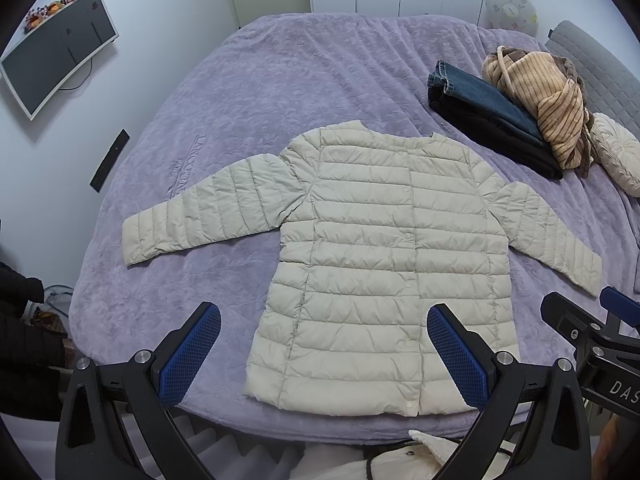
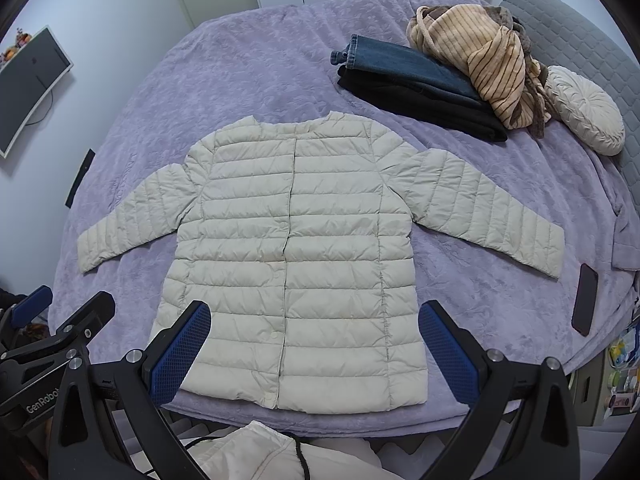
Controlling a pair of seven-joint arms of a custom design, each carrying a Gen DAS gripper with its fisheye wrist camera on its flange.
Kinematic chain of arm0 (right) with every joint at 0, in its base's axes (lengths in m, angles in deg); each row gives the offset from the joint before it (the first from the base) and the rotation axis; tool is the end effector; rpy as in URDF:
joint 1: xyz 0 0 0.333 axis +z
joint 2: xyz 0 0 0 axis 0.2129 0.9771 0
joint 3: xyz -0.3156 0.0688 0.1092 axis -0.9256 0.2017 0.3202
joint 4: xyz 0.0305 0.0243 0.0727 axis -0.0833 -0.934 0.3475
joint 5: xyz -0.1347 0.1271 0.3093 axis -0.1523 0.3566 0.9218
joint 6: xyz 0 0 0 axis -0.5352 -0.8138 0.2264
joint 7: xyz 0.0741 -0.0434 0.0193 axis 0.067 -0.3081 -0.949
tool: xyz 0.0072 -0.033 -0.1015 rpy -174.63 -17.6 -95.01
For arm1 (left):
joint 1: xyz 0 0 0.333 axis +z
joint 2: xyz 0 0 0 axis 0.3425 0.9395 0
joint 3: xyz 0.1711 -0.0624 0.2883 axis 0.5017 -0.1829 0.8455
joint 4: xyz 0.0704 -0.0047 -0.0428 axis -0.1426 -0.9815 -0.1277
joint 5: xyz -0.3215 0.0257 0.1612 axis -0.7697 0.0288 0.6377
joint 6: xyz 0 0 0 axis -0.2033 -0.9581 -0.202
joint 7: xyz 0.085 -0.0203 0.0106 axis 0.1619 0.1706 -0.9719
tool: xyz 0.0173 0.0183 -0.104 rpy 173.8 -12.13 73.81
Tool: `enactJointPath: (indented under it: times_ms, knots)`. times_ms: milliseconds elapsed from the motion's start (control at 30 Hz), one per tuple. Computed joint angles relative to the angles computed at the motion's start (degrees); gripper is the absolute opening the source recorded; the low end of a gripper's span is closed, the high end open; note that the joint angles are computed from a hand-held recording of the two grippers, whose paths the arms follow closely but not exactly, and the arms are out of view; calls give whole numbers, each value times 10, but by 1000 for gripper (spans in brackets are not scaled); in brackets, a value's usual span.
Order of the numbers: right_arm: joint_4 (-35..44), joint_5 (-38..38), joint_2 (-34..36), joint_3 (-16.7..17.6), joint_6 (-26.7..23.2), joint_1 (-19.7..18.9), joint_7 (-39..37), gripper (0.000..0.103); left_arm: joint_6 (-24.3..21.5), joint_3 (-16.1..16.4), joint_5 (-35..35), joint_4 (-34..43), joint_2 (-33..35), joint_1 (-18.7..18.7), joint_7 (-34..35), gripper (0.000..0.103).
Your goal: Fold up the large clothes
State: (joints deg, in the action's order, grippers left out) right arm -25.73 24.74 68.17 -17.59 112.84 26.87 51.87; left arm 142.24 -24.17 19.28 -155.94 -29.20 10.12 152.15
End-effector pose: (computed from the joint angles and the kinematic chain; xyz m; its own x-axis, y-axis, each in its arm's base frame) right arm 0.4985 0.1639 0.7485 -0.0681 -0.9906 -0.1188 -0.9059 0.1113 -0.4086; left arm 0.5219 -0.1654 0.7629 0.0794 -0.9956 -0.0501 -0.8993 -0.0499 -0.4346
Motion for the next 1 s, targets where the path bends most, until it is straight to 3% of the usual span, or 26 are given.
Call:
enactJointPath:
  times_ms: [1000]
  knots:
    - [-5, 2, 3, 1, 4, 3, 2, 103, 1, 0, 0, -6, -3, 2, 0, 103]
